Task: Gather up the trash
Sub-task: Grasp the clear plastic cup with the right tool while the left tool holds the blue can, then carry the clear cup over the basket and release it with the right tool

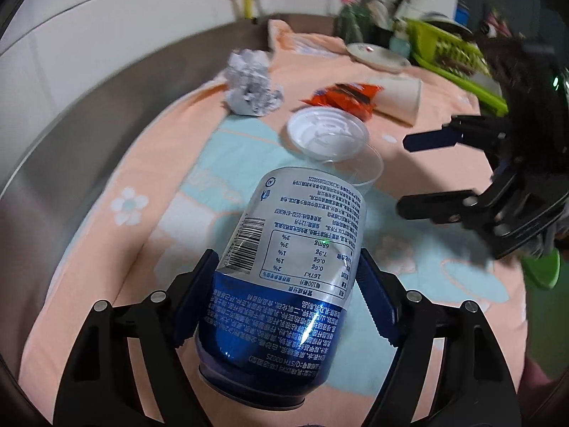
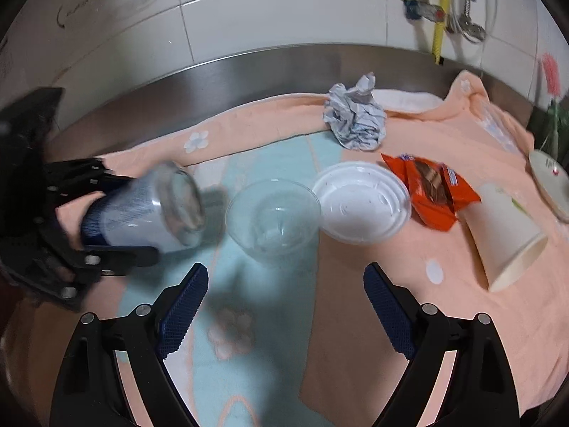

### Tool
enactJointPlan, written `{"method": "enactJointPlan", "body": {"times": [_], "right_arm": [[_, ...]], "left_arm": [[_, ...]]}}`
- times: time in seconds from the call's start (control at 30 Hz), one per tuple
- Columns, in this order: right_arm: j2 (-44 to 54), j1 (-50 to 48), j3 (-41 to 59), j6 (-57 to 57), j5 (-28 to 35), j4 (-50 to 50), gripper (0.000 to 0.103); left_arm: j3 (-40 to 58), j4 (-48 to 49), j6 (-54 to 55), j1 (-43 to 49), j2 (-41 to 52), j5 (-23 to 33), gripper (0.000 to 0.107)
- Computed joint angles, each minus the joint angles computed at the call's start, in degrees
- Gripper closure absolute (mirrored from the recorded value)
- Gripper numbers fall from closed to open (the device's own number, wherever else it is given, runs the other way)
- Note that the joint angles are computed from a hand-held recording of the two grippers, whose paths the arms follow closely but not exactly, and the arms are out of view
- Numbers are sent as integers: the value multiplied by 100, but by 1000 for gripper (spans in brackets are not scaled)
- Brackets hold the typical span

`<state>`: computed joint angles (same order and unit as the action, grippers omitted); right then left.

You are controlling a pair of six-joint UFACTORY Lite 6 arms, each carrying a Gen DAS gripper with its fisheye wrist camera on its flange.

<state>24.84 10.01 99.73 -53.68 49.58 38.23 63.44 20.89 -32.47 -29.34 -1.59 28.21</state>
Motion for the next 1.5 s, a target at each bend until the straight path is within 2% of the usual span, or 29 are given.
{"method": "enactJointPlan", "body": {"times": [0.2,0.3,0.43,0.6,0.63,0.8,0.97,1.23,1.33,1.5], "right_arm": [[156,429,138,357,-463,-364,17],[387,566,402,667,-610,-554,21],[666,633,737,960,-583,-640,23],[800,712,884,1205,-590,-788,37],[784,712,856,1205,-614,-776,42],[413,571,436,980,-615,-440,43],[-508,207,-473,671,-543,-124,43],[-2530,-1329,-2413,-238,174,378,43],[-3174,-2399,-2987,-709,723,382,43],[-3396,-4559,-3266,-1752,1545,182,43]], "left_arm": [[-453,703,-1107,-147,-801,307,32],[-621,861,-1395,-226,-1076,409,32],[-742,987,-1628,-330,-1217,472,32],[-831,1049,-1782,-435,-1279,470,32],[-840,1065,-1805,-454,-1282,469,32],[-779,1105,-1869,-527,-1261,527,32],[-675,1294,-2117,-807,-1255,676,33],[-184,1693,-2767,-1754,-897,1013,33],[233,1829,-3014,-2214,-526,1069,33],[1050,2002,-3264,-2914,253,1040,34]]}}
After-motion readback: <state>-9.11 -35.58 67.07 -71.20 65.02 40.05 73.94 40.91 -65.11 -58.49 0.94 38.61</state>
